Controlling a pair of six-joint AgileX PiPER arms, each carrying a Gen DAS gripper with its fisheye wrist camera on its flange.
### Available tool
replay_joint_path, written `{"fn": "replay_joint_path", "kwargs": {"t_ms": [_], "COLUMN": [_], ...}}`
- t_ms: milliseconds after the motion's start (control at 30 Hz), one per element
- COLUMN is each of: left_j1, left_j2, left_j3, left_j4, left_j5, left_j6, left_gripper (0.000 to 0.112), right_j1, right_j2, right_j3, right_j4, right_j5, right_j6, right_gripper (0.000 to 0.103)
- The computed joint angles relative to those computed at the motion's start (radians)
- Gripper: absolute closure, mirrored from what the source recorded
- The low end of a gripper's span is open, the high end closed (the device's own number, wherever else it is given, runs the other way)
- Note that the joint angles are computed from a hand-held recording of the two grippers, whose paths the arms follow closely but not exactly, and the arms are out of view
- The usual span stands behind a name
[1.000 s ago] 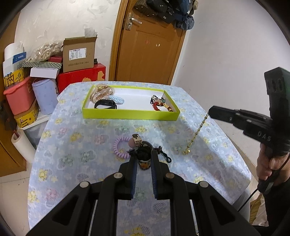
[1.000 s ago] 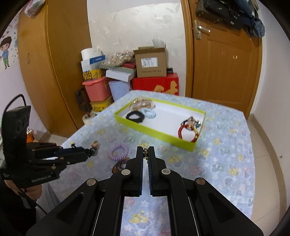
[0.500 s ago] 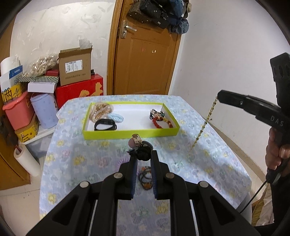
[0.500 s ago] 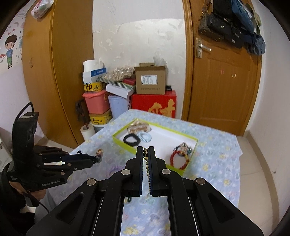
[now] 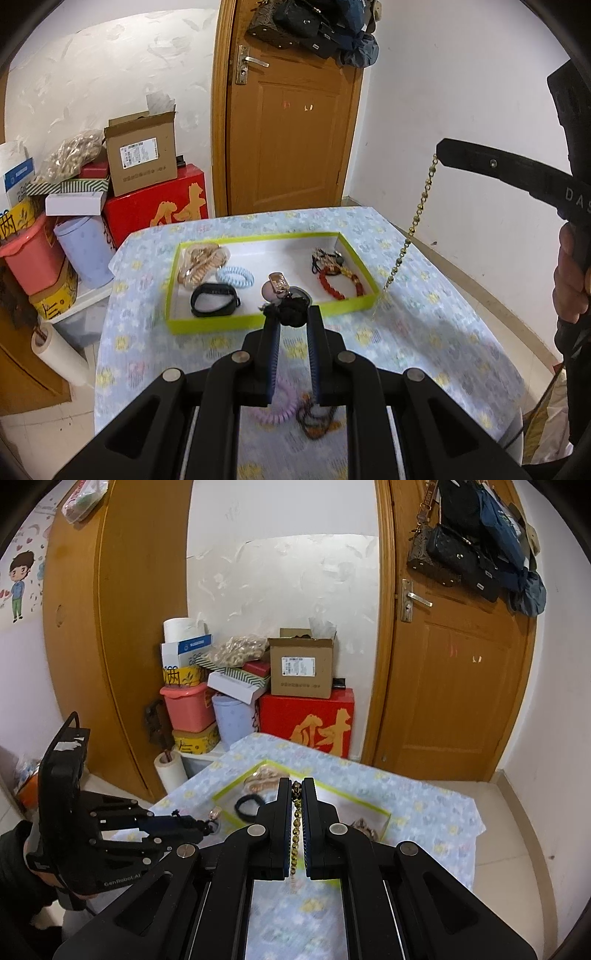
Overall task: Organize jewelry
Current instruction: 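Lower the clip into the tray with the left tool while the right tool lowers the chain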
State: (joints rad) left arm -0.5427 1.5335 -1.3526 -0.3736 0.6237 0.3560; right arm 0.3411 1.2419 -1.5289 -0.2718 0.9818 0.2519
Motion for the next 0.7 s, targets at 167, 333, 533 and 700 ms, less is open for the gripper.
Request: {"fn": "replay_joint_path", "kwargs": {"t_ms": [167,333,533,700], "left_j1": [0.007,0.002,0.000,0.000], "left_j2": [0.107,0.206,0.312,0.392], "left_j3": [-0.138,-0.244,-0.327,-0.380], "left_j4": [0.014,0.035,0.047,0.059], "left_j5": [0.038,0.065,0.085,0.101], "left_j6": [-0.011,-0.022,-0.037,-0.054], "left_gripper": [0.097,0.097,0.097,0.097], "right_j1": [-0.082,-0.157,-0.244,-0.292], "right_j2": [0.068,0.133,0.209,0.267], "right_j3": [-0.067,-0.105,-0.121,-0.118], "right_j4": [0.067,0.142,0.241,0.299], "right_j5": [-0.020,-0.040,-0.072,-0.095], "right_j6": [-0.078,-0.147,-0.224,-0.264], "right_gripper": [0.099,0.099,0.099,0.099]}}
